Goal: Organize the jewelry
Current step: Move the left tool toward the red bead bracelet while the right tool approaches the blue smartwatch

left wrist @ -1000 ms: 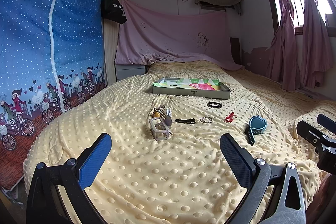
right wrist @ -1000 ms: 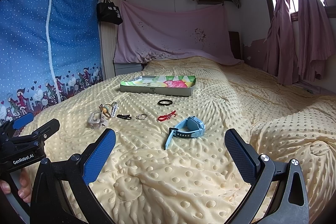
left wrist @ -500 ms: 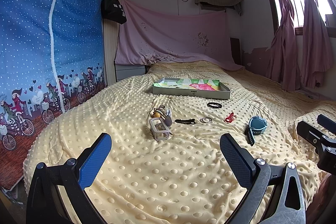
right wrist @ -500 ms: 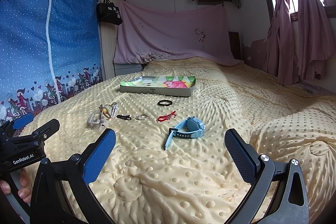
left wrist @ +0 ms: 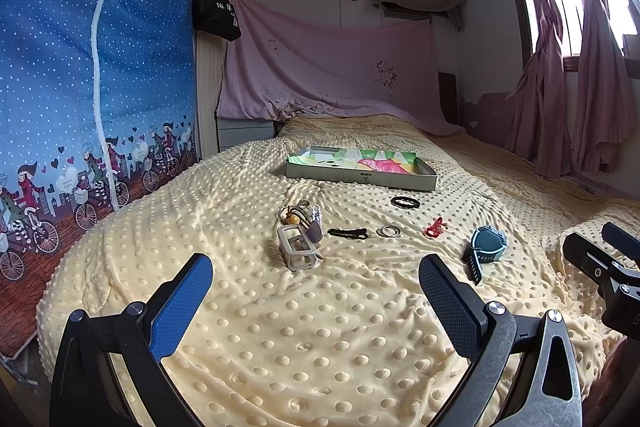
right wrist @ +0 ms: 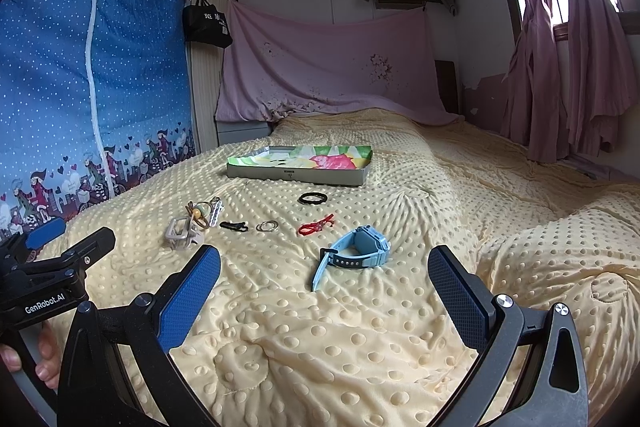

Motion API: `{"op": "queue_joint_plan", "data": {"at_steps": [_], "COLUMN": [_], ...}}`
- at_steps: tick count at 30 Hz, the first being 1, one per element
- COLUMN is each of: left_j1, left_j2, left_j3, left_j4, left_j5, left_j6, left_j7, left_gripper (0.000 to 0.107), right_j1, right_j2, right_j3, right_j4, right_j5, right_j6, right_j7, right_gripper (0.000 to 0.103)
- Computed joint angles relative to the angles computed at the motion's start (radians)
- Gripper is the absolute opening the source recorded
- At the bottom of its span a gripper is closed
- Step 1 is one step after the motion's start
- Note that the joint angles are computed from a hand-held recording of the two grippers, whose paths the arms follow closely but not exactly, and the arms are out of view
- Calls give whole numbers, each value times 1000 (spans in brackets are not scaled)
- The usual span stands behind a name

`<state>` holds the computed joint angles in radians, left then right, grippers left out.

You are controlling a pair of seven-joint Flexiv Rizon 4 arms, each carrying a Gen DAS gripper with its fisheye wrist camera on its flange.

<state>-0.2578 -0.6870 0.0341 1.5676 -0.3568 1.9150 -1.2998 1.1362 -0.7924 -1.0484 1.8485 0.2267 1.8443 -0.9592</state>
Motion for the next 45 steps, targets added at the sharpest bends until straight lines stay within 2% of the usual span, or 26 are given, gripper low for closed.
{"op": "queue_joint_plan", "data": {"at_steps": [8, 11, 15, 22, 25, 30, 35, 39, 42, 44, 45], "left_j1": [2, 21, 27, 12, 6, -14, 10, 21, 21, 18, 17], "left_j2": [-39, -59, -105, -218, -271, -393, -503, -560, -586, -607, -623], "left_j3": [-6, -34, -47, -39, -32, 30, -23, -98, -138, -148, -150], "left_j4": [-101, -148, -246, -471, -571, -805, -1010, -1089, -1122, -1156, -1186], "left_j5": [4, 23, 41, 60, 72, 110, 138, 148, 138, 123, 113], "left_j6": [-66, -98, -165, -284, -340, -490, -648, -695, -739, -786, -814], "left_j7": [1, 1, 0, -29, -50, -111, -117, -47, 33, 67, 76], "left_gripper": [103, 103, 103, 103, 103, 103, 103, 102, 89, 77, 75], "right_j1": [-54, -72, -115, -238, -301, -433, -508, -577, -644, -682, -702], "right_j2": [-5, -8, -13, -20, -24, -28, -42, -33, -27, -25, -26], "right_j3": [9, 2, 8, 77, 123, 245, 316, 412, 515, 572, 604], "right_j4": [-52, -69, -101, -186, -231, -316, -360, -382, -406, -419, -429], "right_j5": [-31, -45, -69, -142, -181, -262, -322, -362, -394, -419, -432], "right_j6": [-19, -34, -56, -91, -101, -126, -141, -139, -144, -154, -164], "right_j7": [-1, 3, 21, 60, 73, 75, 98, 91, 73, 59, 51], "right_gripper": [102, 102, 102, 102, 102, 102, 102, 102, 101, 94, 90]}}
